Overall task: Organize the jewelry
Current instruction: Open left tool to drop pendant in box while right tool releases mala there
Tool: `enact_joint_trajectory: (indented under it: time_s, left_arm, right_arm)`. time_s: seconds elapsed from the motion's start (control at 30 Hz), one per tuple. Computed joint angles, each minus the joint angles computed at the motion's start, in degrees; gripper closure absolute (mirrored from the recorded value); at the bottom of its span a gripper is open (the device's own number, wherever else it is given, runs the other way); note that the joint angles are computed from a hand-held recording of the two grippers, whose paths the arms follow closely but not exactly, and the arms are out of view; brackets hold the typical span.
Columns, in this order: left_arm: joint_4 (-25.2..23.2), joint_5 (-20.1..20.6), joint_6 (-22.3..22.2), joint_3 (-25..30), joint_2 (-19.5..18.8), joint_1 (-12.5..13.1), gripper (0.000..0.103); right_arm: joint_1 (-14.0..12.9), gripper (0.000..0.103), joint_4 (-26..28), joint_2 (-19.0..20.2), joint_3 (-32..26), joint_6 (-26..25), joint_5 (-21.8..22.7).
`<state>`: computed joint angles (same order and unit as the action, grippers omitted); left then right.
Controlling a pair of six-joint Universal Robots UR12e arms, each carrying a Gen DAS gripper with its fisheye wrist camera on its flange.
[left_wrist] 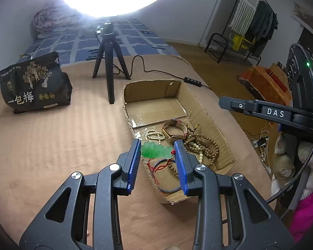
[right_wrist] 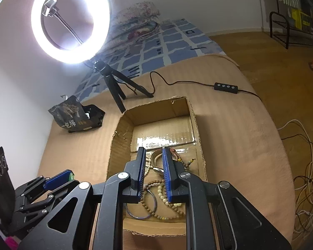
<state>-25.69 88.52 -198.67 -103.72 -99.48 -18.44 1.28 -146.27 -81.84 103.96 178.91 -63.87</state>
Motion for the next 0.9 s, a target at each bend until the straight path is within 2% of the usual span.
enact_joint_trajectory:
  time_s: [0.3,0.37,0.4,0.43,0.67,0.8,0.9]
  left_arm:
    - [-0.4,-1.3,1.0,1.3,-0.6,-0.3,0.07]
    - [-1.0,-1.5,1.4,1.8,-1.1,-0.5,0.058]
    - [-1.3,-1.7,1.2,1.9,-1.2,-0.6,0.042]
    - [-1.3,-2.0,1.1,2.0,-1.3,-0.6,0.032]
    - [-2.2,-2.0,1.3,2.2,-1.5,-0.8,0.031]
    - [-2.1,-1.3,1.3,1.6,-1.0,-0.6,0.031]
    - [-1.6,-0.5,1.4,0.8,-0.2,-0.4,0.031]
  right_arm:
    - [-0.3,0.088,-2.0,-0.6,0.7,1.4,0.4]
    - [-0.6,0.088,-2.2,-0.6,0.7,1.9,0.6]
    - [-0.7,0.088,-2.5,-0.6,0.7,2.3,0.5]
    - [-0.9,0.088,-2.7,-0.7,0.8,2.6,0.6]
    - [-1.6,0.088,-2.9,-0.7,0.8,3.5,0.7]
    - [-1.6,0.082,-3.0,-0.9,0.8,3.3,0.5]
    - [-1.4,0.082,-3.0,-1.2,1.0,3.0,0.5]
